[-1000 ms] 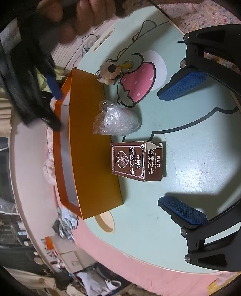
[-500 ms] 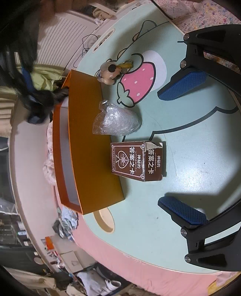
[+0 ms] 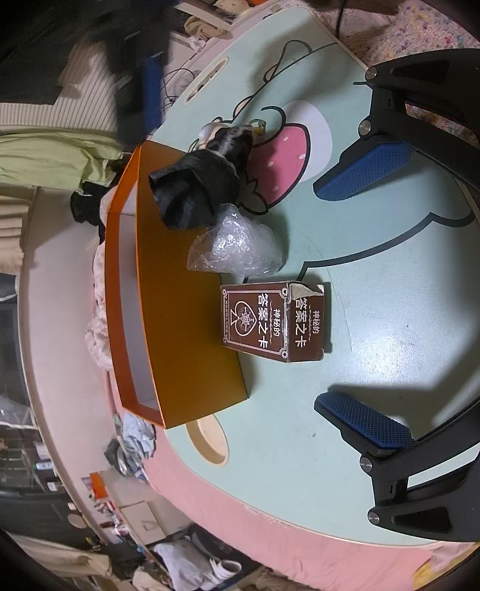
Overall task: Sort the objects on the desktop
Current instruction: 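Grasp the black cloth bag with the right tool, place it on table, then grasp the silver cone with the left tool, place it on table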
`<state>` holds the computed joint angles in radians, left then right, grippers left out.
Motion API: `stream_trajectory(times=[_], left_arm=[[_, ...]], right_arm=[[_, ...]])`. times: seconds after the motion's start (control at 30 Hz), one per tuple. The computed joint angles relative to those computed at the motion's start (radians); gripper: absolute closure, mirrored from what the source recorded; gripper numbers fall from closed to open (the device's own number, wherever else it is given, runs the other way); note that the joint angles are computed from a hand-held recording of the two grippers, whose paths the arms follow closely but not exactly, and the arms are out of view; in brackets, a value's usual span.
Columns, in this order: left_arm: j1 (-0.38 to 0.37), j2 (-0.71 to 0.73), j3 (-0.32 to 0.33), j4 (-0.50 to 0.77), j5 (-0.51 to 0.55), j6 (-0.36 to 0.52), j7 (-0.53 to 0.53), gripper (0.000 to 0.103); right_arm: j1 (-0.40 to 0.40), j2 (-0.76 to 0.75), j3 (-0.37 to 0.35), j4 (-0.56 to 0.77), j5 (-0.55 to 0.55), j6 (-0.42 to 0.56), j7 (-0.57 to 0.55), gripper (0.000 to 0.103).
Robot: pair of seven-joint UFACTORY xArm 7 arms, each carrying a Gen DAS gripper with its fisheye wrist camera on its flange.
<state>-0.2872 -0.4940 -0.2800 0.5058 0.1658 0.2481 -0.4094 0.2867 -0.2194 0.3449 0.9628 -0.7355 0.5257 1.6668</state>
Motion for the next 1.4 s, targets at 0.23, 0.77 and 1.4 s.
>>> stream_trajectory(times=[0.23,0.77,1.4], left_arm=[[0.002,0.0,-0.008,0.002,0.005,0.001,-0.009,0.0],[-0.055,0.003,0.047,-0.004,-0.033,-0.029,0.053,0.0],[-0.046,0.538,0.124,0.829,-0.215,0.504,0.289,0.039]], right_arm=[[0.048,-0.067,0.129,-0.107,-0.064,0.199,0.176,0.048],[0.21,0.054,0.046,-0.042,-0.085,0.411,0.181,0.0],[0.233,0.065,0.027,-0.046,-0.097,0.458,0.249,0.0]])
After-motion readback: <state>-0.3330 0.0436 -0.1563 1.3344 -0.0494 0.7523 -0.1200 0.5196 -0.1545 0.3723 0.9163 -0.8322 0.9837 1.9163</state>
